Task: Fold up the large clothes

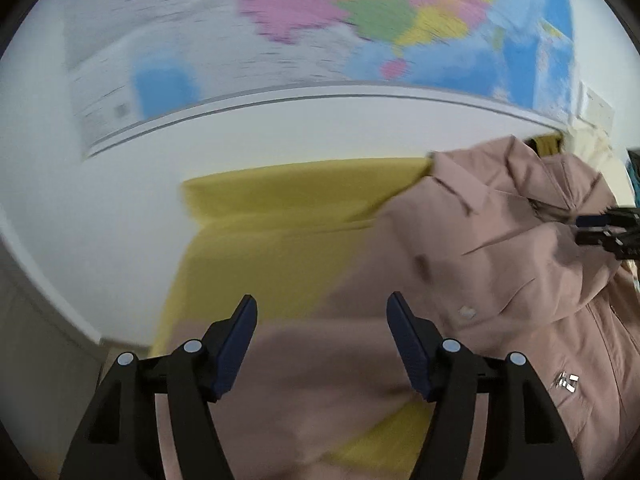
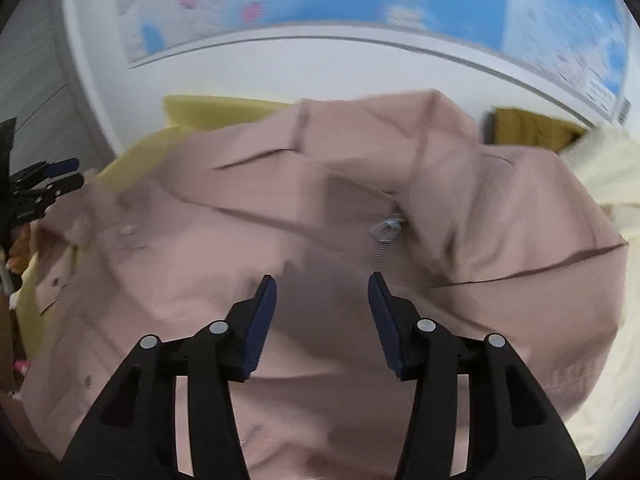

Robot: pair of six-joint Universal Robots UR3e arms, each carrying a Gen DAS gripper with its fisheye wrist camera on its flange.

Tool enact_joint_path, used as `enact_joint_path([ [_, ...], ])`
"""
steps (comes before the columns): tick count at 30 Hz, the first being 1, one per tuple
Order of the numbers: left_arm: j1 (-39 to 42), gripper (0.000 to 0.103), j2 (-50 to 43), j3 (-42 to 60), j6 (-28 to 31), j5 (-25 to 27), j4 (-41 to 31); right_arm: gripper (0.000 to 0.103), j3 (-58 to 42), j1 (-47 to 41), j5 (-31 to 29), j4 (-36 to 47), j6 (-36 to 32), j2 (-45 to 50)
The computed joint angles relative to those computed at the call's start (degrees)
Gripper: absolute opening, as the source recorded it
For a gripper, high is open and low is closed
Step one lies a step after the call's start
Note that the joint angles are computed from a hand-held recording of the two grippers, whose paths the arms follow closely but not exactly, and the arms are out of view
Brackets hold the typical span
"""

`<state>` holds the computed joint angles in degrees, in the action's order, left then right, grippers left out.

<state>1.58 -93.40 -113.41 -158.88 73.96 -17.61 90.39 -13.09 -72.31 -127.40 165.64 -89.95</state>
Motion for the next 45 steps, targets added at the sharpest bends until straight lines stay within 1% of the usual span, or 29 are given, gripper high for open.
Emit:
enact_joint_path([
  [3, 5.7, 0.073, 7.4, -8.8, 1.4, -0.8, 1.9, 0.059, -0.2, 2.2, 2.7, 1.3, 0.1, -0.8],
  [5, 10.3, 0.073, 12.1, -13.2, 3.2, -3.0, 0.5, 0.063, -0.1, 4.3, 3.8, 2.0, 0.2, -1.0],
  [7, 14.9, 0.075, 16.1, -16.9, 5.1, -3.9, -1.0, 0.065, -0.5, 6.1, 4.2, 1.7, 0.6, 0.0],
  [9, 19.8, 0.075, 19.3, -19.4, 7.9, -6.5, -3.6, 0.066, -1.9, 8.1, 4.5, 2.1, 0.8, 1.6],
  [11, 27.0, 0.077, 22.7, -21.4, 12.4, -12.0, -10.2, 0.068, -2.7, 9.6, 4.9, 2.3, 1.4, 2.8],
  [12, 29.3, 0.08, 23.2, -21.7, 14.6, -13.6, -13.6, 0.068, -3.3, 10.3, 5.3, 2.8, 1.5, 3.4],
  [13, 30.4, 0.08, 23.6, -22.2, 16.3, -14.1, -15.4, 0.068, -3.6, 11.2, 5.1, 2.7, 1.9, 3.9],
  [14, 30.5, 0.08, 23.3, -23.3, 17.1, -12.6, -14.4, 0.069, -3.5, 11.8, 5.0, 2.6, 2.1, 4.1],
  [15, 29.2, 0.08, 22.1, -24.3, 16.8, -9.6, -11.5, 0.07, -3.6, 12.4, 4.9, 2.5, 2.2, 4.4],
  [17, 25.8, 0.066, 17.9, -24.5, 15.6, -3.8, -5.7, 0.07, -3.7, 13.8, 3.7, 2.3, 2.7, 4.7],
  [18, 26.1, 0.055, 17.6, -24.8, 15.5, -4.8, -4.8, 0.07, -3.6, 14.1, 3.3, 2.4, 2.7, 4.6],
  [19, 26.6, 0.025, 18.0, -24.8, 15.6, -5.9, -5.0, 0.07, -3.2, 14.2, 3.2, 2.6, 2.6, 4.1],
  [20, 26.3, 0.012, 18.0, -23.6, 15.0, -6.2, -5.9, 0.07, -2.8, 14.3, 2.9, 2.3, 2.9, 3.8],
  [21, 24.8, 0.003, 17.7, -22.4, 13.1, -4.7, -5.0, 0.07, -2.4, 14.0, 3.2, 2.3, 2.8, 3.3],
  [23, 22.2, 0.003, 18.5, -21.4, 10.8, -2.6, -1.3, 0.07, -1.5, 13.5, 3.3, 2.1, 3.0, 2.1],
  [26, 19.3, 0.002, 23.2, -17.6, 8.7, -4.9, -0.6, 0.07, 1.2, 11.6, 3.8, 1.6, 3.2, -1.5],
  [27, 16.9, 0.002, 24.3, -15.3, 7.9, -5.5, 0.2, 0.07, 2.4, 10.3, 4.6, 1.8, 3.3, -3.4],
  [29, 11.3, 0.002, 23.9, -11.5, 6.7, -4.7, 3.1, 0.07, 4.6, 8.3, 5.3, 1.7, 3.4, -6.6],
  [30, 8.7, 0.003, 23.3, -9.6, 6.4, -4.6, 3.5, 0.07, 5.4, 7.3, 5.8, 1.8, 3.3, -7.8],
  [32, -0.3, 0.003, 18.8, -3.6, 6.4, -3.2, 5.1, 0.071, 8.2, 4.3, 7.2, 1.9, 3.3, -11.6],
  [34, -9.6, 0.006, 12.5, 2.5, 6.3, 0.7, 6.3, 0.071, 11.1, 1.0, 9.6, 2.7, 3.0, -15.3],
  [36, -17.7, 0.007, 4.2, 10.0, 6.1, 3.8, 5.5, 0.072, 13.5, -2.3, 11.5, 4.3, 2.4, -18.8],
  [38, -21.9, 0.008, -2.0, 16.2, 5.6, 3.7, 1.6, 0.072, 15.6, -5.5, 13.2, 6.8, 1.1, -22.4],
  [40, -25.7, 0.018, -9.0, 23.5, 4.4, 2.7, -5.4, 0.072, 16.9, -9.1, 14.2, 10.2, -0.9, -25.7],
  [41, -26.6, 0.02, -11.8, 26.3, 3.9, 1.8, -8.7, 0.072, 17.4, -11.1, 14.7, 12.5, -2.4, -27.4],
  [42, -27.8, 0.031, -14.8, 29.3, 3.8, 1.0, -12.6, 0.072, 17.6, -12.1, 14.9, 13.6, -3.0, -28.1],
  [43, -28.3, 0.054, -16.4, 30.4, 3.7, 0.8, -14.3, 0.073, 18.0, -14.0, 15.8, 15.8, -4.3, -29.5],
  [44, -28.6, 0.063, -17.3, 30.2, 3.1, 0.6, -15.3, 0.073, 18.2, -14.8, 16.1, 16.6, -4.9, -29.8],
  [45, -28.0, 0.069, -17.3, 29.3, 2.8, -0.8, -15.6, 0.073, 18.3, -15.9, 16.4, 18.0, -5.9, -30.5],
])
